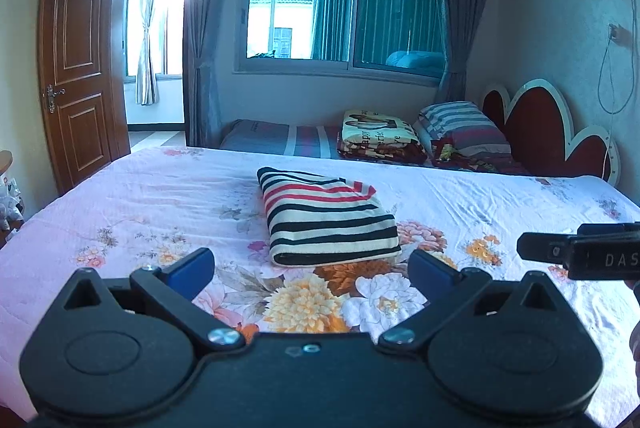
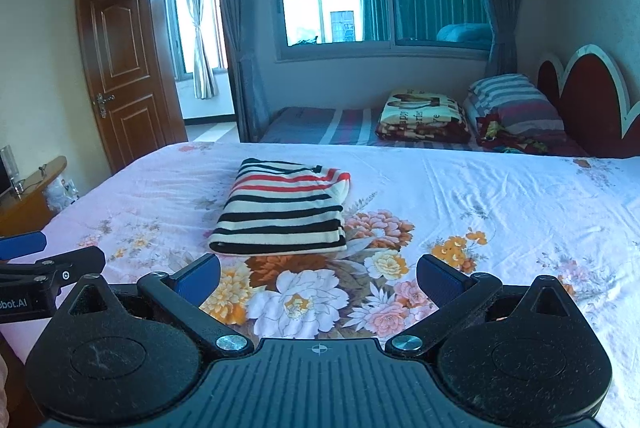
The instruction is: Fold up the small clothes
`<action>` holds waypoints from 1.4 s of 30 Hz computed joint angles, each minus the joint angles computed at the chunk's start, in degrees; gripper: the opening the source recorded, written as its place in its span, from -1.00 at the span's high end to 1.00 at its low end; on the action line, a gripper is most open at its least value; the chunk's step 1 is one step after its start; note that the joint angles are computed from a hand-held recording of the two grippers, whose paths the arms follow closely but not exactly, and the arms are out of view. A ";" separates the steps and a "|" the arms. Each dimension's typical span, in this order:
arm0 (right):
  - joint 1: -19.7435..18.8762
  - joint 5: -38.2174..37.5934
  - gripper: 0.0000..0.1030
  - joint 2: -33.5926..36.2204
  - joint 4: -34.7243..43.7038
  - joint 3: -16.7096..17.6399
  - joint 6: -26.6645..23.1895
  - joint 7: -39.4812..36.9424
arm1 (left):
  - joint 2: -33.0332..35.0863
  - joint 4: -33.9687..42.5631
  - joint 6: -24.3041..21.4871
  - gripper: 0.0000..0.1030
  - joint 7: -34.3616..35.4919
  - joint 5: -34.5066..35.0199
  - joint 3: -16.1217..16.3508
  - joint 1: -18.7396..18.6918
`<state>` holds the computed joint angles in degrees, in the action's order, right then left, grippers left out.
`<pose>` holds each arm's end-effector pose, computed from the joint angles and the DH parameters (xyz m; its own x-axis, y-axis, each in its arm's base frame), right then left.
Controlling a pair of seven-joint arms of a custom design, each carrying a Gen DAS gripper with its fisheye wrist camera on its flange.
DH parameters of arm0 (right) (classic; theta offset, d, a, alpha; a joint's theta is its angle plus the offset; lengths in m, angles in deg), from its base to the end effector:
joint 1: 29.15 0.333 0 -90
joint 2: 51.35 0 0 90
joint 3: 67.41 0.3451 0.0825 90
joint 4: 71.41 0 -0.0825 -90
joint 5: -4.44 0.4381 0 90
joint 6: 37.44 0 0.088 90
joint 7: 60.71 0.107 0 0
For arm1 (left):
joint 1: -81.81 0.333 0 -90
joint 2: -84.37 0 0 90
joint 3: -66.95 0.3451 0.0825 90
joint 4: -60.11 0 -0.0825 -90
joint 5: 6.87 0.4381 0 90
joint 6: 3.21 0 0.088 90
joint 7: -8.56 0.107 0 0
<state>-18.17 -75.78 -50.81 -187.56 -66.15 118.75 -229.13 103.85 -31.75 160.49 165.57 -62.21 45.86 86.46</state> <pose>0.6140 0.1708 0.5000 -0.3190 -0.9381 -0.1353 -0.4130 0.2661 -0.8710 0.7481 -0.1324 0.5399 -0.5457 -0.8373 0.0332 -0.3925 0.2204 -0.8929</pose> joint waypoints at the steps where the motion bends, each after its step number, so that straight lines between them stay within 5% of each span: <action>1: -0.03 0.14 -1.00 0.02 -0.02 -0.05 0.04 -0.13 | -0.08 -0.11 0.04 -0.98 0.28 -0.14 -0.11 0.09; 42: -1.15 -1.97 -1.00 -2.74 -2.28 0.94 -0.93 -0.28 | 0.26 0.73 -1.11 -0.98 3.03 -0.95 0.03 0.17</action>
